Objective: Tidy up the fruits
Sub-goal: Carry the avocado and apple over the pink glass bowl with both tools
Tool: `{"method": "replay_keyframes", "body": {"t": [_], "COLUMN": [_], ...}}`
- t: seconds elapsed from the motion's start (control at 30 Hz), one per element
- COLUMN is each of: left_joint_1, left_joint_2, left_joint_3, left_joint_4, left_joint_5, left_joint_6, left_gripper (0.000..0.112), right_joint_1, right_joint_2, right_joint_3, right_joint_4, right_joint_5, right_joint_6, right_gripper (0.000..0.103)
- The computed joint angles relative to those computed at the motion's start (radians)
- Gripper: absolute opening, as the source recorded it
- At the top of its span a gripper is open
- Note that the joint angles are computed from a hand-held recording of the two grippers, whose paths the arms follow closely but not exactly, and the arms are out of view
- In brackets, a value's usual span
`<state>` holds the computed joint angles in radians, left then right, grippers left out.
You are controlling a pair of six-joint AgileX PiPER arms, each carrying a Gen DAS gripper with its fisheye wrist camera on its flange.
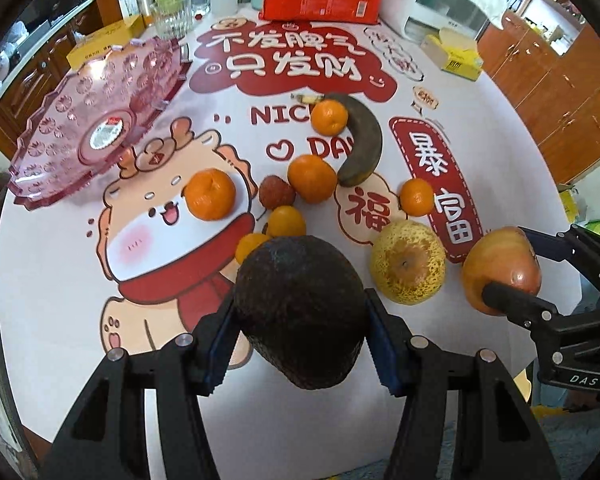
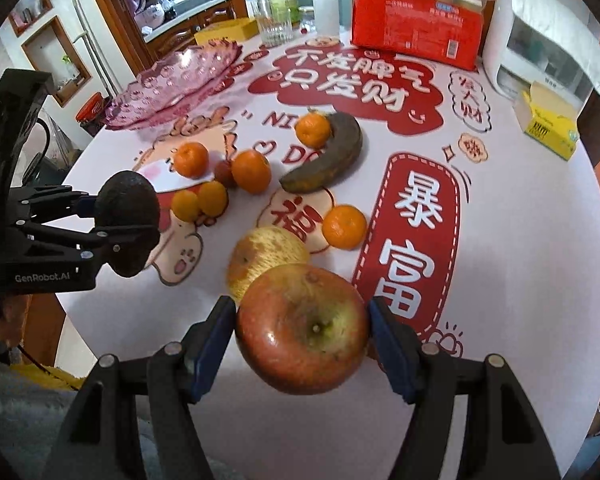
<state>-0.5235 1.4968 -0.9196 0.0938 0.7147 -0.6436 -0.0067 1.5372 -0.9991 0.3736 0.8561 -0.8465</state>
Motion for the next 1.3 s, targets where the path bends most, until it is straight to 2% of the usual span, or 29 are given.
{"method": "replay_keyframes", "body": {"t": [0.1,0.27,0.47,0.63,0.87,1.1,1.3], "left_joint_1": [0.033,0.141,0.388,0.615,0.862,0.966,0.96], "left_joint_2": [-0.049,-0.146,-0.268,-0.312,-0.275,-0.179,-0.034], "left_joint_3": [0.026,0.061,0.029,-0.076,-0.274,-0.408,-0.432], "left_joint_4": [-0.02,-0.054,-0.125,-0.172,-0.264,-0.354,-0.359], "left_joint_5": [0.0,0.054,0.18,0.267,0.327,0.321,0.263], "left_joint_6": [0.061,0.196,0.48,0.73,1.029,1.166,1.161], "left_gripper": [0.057,0.057,0.057,0.057,0.057,0.057,0.057], "right_joint_1": [0.047,0.171,0.368,0.545,0.73,0.809,0.797], "right_joint_2": [-0.047,-0.106,-0.14,-0.125,-0.014,0.195,0.402], "right_joint_3": [0.014,0.013,-0.053,-0.168,-0.425,-0.751,-0.995], "right_joint_4": [-0.023,-0.093,-0.197,-0.308,-0.459,-0.548,-0.527], "right_joint_5": [-0.01,-0.029,-0.032,-0.025,0.016,0.099,0.164], "right_joint_6": [0.081,0.288,0.587,0.821,1.041,1.141,1.164], "right_gripper": [0.068,0.068,0.068,0.068,0.068,0.068,0.068]}}
